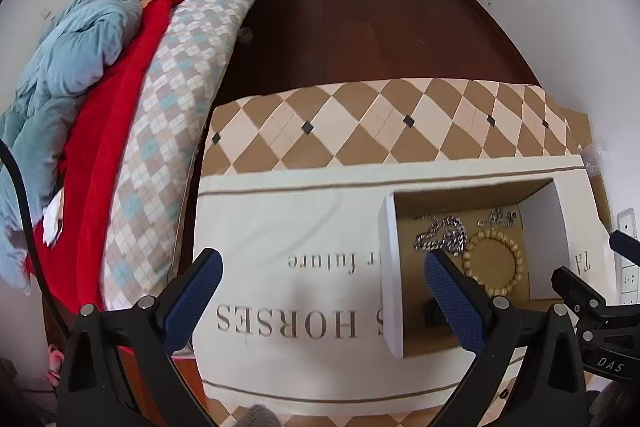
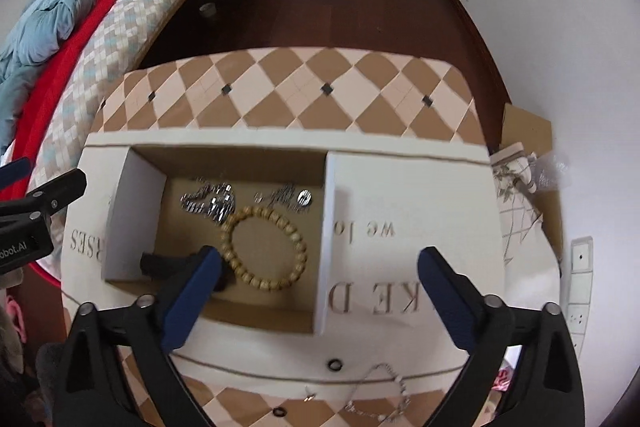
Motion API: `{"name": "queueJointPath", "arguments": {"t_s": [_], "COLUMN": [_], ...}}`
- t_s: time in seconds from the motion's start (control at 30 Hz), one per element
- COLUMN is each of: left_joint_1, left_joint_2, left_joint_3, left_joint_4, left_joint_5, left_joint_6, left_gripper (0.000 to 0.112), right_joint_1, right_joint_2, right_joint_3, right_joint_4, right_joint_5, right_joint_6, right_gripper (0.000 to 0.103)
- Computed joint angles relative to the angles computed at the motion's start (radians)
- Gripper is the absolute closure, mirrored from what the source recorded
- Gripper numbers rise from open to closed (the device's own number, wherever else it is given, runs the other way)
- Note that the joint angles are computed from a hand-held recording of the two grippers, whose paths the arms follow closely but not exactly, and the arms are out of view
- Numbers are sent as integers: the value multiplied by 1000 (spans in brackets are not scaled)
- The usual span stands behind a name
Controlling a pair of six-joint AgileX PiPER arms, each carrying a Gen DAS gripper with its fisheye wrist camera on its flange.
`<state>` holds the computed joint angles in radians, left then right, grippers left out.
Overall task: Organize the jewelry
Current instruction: 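Withdraw both open tools from the box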
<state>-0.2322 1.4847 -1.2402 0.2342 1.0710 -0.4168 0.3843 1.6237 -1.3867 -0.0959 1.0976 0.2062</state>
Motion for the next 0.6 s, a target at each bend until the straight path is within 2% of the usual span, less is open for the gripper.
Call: {"name": "queueJointPath", "arguments": {"t_s": [0.33,0.6], "left_joint_1": [-46,-157], "left_joint_2": [-151,-316], "left_joint_3": [142,201], "left_joint_4": [36,150], "left_joint_5": [-16,51], "left_joint_6": [-106,-240], "left_gripper": [9,9], "right_joint_1": [47,96], "right_joint_2": [-104,-247], "right_joint_3": [113,172], "right_joint_4": [-33,-78], "right_joint_5": [-21,-8], "right_joint_6": [82,173], "right_gripper": [1,1]}}
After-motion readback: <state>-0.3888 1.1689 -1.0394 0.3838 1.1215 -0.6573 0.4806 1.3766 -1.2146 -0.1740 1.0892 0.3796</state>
